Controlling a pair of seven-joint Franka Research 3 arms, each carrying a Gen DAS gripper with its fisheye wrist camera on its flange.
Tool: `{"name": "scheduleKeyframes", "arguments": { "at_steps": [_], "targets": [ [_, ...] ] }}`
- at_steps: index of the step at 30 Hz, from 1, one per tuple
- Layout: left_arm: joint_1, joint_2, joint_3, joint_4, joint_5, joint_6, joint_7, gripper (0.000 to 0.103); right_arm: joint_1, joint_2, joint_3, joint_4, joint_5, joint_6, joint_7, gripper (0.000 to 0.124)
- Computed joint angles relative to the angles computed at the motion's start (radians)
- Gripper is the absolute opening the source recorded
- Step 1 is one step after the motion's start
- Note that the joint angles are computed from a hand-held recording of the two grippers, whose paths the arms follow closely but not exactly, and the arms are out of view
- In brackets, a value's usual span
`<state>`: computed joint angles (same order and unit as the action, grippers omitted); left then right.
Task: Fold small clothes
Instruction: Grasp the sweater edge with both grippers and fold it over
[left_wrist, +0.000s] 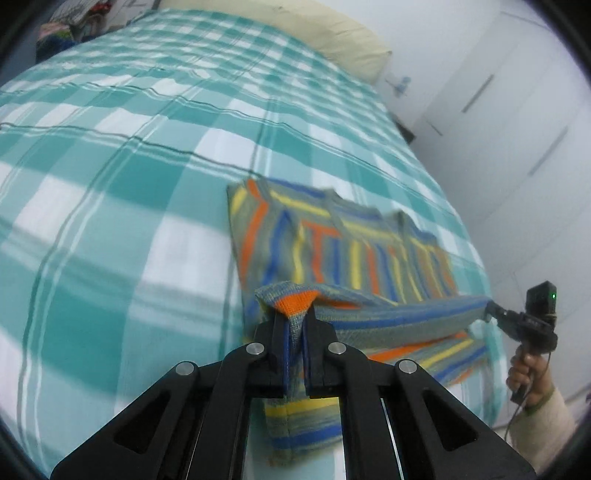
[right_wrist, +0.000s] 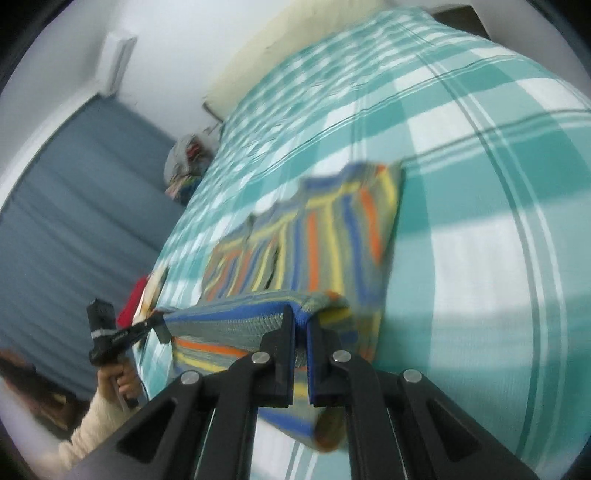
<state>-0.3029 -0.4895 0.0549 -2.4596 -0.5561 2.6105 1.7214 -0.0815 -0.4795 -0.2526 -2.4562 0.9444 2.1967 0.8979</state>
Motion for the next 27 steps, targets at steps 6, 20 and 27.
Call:
{"name": "scheduleKeyframes", "arguments": {
  "at_steps": [6, 20, 27],
  "targets": [
    [0.051, 0.260, -0.036, 0.228, -0.008, -0.012, -0.015, 0.006, 0.009, 0.305, 0.018, 0.234, 0.078, 0.026, 0.036, 0.005],
    [0.099, 0.033, -0.037, 0.028, -0.135, -0.097, 0.139, 0.062, -0.075, 0.132, 0.033, 0.126, -0.058, -0.006, -0.113, 0.034],
    [-0.013, -0.064, -0.057, -0.154, -0.064, 0.066, 0.138, 0.029, -0.035, -0.106, 0.069, -0.132, -0.235, 0.007, -0.256, 0.052]
  ]
}}
